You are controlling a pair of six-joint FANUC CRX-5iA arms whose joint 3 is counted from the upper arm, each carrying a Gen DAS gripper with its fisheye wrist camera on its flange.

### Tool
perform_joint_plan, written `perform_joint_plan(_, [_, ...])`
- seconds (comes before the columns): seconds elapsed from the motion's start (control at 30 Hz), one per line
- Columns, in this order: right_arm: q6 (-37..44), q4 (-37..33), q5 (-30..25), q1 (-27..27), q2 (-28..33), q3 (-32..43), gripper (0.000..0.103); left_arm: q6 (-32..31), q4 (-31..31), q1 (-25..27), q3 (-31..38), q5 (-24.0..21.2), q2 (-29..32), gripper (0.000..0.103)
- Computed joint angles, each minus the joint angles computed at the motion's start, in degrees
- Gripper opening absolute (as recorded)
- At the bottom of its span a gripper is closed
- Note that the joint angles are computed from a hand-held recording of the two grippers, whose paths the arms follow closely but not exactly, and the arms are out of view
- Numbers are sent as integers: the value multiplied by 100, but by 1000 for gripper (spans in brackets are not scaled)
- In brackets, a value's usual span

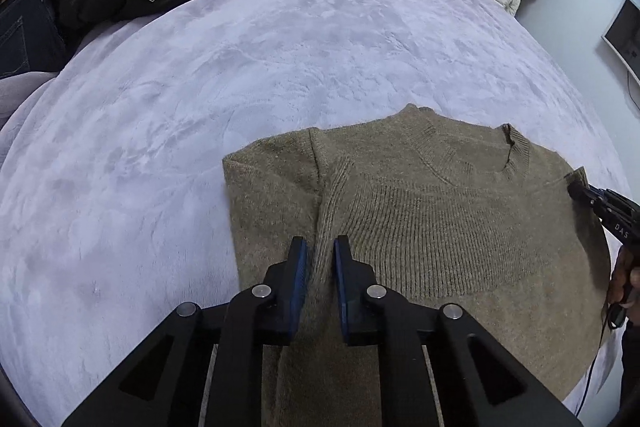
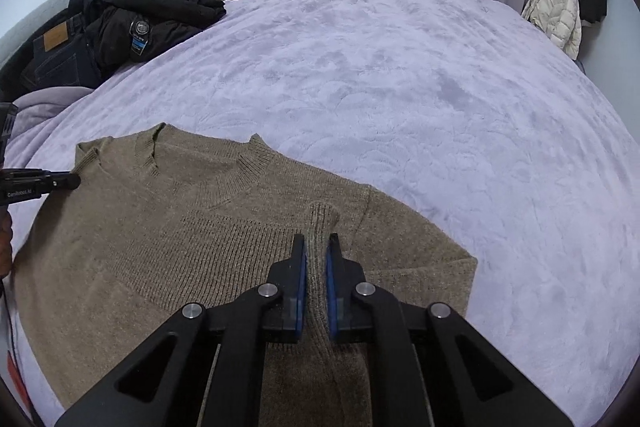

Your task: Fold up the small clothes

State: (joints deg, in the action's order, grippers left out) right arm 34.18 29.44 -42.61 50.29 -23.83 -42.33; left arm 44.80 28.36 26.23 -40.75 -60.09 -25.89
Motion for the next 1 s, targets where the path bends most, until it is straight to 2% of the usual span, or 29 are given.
perform_joint_plan(0.13, [3,-59,116,-42,-23,-64,9,-111,-197,-102,-113,165,-278,14])
perform_joint_plan(0.27, [1,-147,156,-101,35,-63,9,-39,-273,-264,30,255,-89,16])
perform_joint_plan(0.3, [-13,-145,163,-100,33,-72,9,27,-320,-317,87,284,-11,24])
perform_joint_plan(0.37, [-30,-135,165,-91,32,-80,9,265,-413,-413,172,396,102,103])
perform_joint_plan(0.4, [-20,-139,164,-93,33,-79,9,206,-271,-411,47,600,9,103])
perform_joint_plan(0.43, [-28,-134,166,-92,33,-81,9,82,-123,-427,-61,763,-70,101])
perform_joint_plan(0.5, [-36,-129,181,-97,27,-96,9,39,-175,-523,43,667,55,59])
perform_joint_plan(0.53, [-27,-143,172,-97,32,-80,9,169,-328,-592,193,501,222,33])
perform_joint_plan(0.6, [-42,-157,194,-103,26,-95,9,442,-609,-756,288,612,283,34])
perform_joint_plan(0.73, [-51,-134,206,-105,31,-117,9,398,-625,-910,260,840,282,34])
perform_joint_plan(0.8, [-63,-122,197,-100,45,-122,9,467,-845,-1084,368,858,429,22])
perform_joint_plan(0.83, [-67,-104,183,-91,57,-124,9,536,-933,-1125,453,780,541,9])
perform_joint_plan(0.9, [-117,-31,144,-57,75,-130,9,617,-869,-1081,503,701,610,8])
perform_joint_plan(1.0, [-111,-60,224,-21,-117,-157,8,312,-280,-760,375,544,359,7])
